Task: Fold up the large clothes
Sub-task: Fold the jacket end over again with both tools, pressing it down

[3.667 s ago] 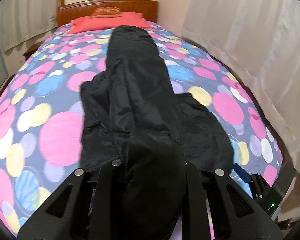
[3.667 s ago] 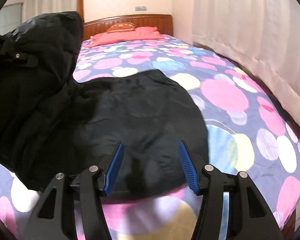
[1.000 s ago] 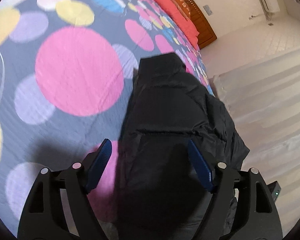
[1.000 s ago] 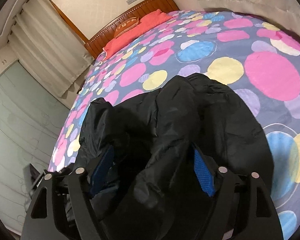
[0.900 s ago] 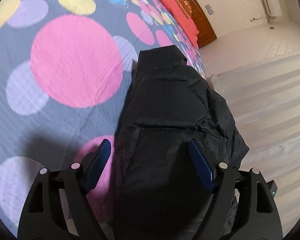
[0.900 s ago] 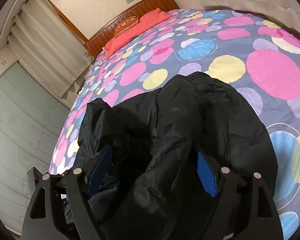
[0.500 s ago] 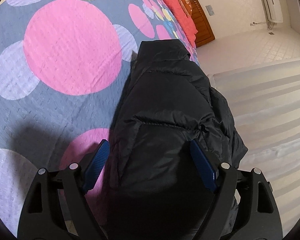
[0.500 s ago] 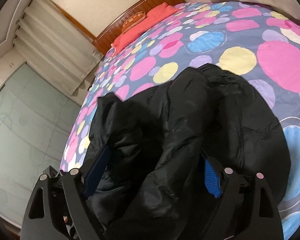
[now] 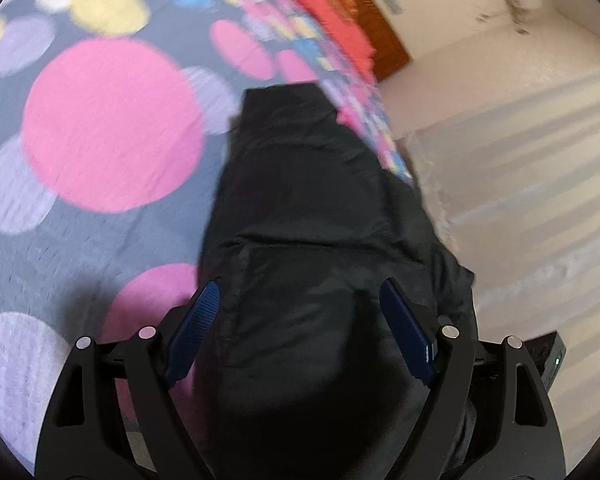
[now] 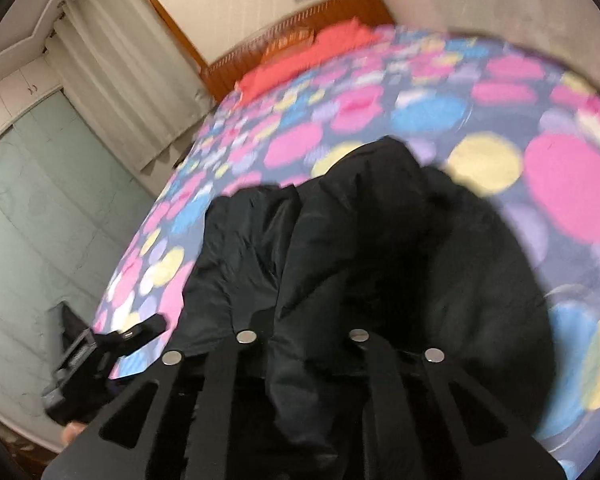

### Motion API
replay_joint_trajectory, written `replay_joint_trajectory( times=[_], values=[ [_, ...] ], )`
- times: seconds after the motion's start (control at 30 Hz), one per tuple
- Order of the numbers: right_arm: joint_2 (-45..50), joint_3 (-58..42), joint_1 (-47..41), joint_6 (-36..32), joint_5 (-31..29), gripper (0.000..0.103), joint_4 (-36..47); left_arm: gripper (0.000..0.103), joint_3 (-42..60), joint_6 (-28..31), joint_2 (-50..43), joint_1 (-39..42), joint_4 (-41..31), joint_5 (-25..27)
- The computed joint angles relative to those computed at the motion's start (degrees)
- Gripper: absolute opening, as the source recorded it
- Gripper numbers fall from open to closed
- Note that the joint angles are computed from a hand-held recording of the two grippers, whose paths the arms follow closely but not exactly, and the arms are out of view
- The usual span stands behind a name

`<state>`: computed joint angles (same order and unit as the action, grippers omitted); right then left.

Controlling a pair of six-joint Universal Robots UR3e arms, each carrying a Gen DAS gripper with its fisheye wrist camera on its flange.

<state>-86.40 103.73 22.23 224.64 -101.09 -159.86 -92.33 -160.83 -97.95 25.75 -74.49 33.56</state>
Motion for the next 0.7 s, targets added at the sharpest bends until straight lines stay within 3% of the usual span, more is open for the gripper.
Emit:
replay_joint_trajectory(
  times=[0.07,0.27,0.4,0.7],
  values=[
    [-2.3,1.3,0.2,-0.9,-3.7,0.01,1.4,0.082,-0.6,-0.7,1.7,-0.9,1.6,-0.3],
    [-9.0,14.0,-7.3,-2.2,0.0,0.01,-1.8,0.082,-2.1,-3.9,0.7,-8.1,7.2,3.3],
    [-10.6,21.1,-15.2,-4.8,8.3,0.011,-6.8,0.086,-4.5,-10.2,0.0,-13.4,19.4,8.8],
    [-6.7,32.1,-24.7,-7.4,20.1,0.012,-20.9,0.088,-3.2,-16.9,-5.1,-23.1,31.5,23.5]
  ],
)
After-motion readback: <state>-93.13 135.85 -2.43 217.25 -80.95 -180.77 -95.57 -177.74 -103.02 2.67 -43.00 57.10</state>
